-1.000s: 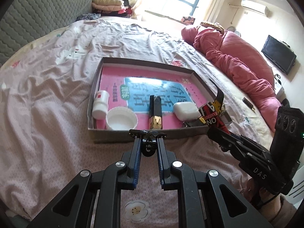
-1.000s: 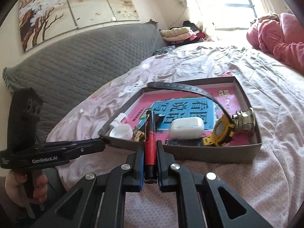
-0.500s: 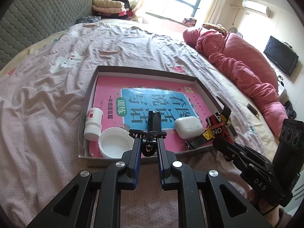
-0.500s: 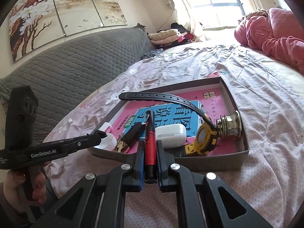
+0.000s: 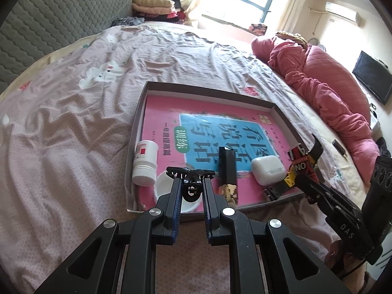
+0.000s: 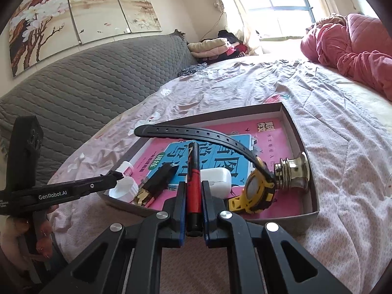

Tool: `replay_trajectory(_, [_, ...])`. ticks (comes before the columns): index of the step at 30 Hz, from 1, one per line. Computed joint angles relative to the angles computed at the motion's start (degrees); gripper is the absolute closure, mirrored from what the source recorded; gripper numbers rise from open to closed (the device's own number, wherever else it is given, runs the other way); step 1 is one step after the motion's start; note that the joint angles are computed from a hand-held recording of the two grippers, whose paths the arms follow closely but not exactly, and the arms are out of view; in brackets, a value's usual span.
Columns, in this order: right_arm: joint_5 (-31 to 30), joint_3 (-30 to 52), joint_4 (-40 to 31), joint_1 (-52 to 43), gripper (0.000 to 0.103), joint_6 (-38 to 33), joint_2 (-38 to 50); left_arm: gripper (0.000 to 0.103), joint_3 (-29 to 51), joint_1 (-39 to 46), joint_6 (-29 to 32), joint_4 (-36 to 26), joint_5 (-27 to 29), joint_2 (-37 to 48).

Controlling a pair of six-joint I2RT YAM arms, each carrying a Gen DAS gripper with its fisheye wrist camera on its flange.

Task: Organize rigid objects
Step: 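Carry the black clip over the box with the left tool while the right tool carries the lighter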

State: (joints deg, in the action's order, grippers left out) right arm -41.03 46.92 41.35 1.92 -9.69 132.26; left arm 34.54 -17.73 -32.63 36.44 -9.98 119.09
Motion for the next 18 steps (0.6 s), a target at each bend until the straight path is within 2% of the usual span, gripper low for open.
replay_trajectory(18, [2.9, 5.5, -3.3, 0.5, 0.092, 0.1, 2.8, 0.087, 2.6, 0.1, 0.7, -2.0, -0.8, 2.2])
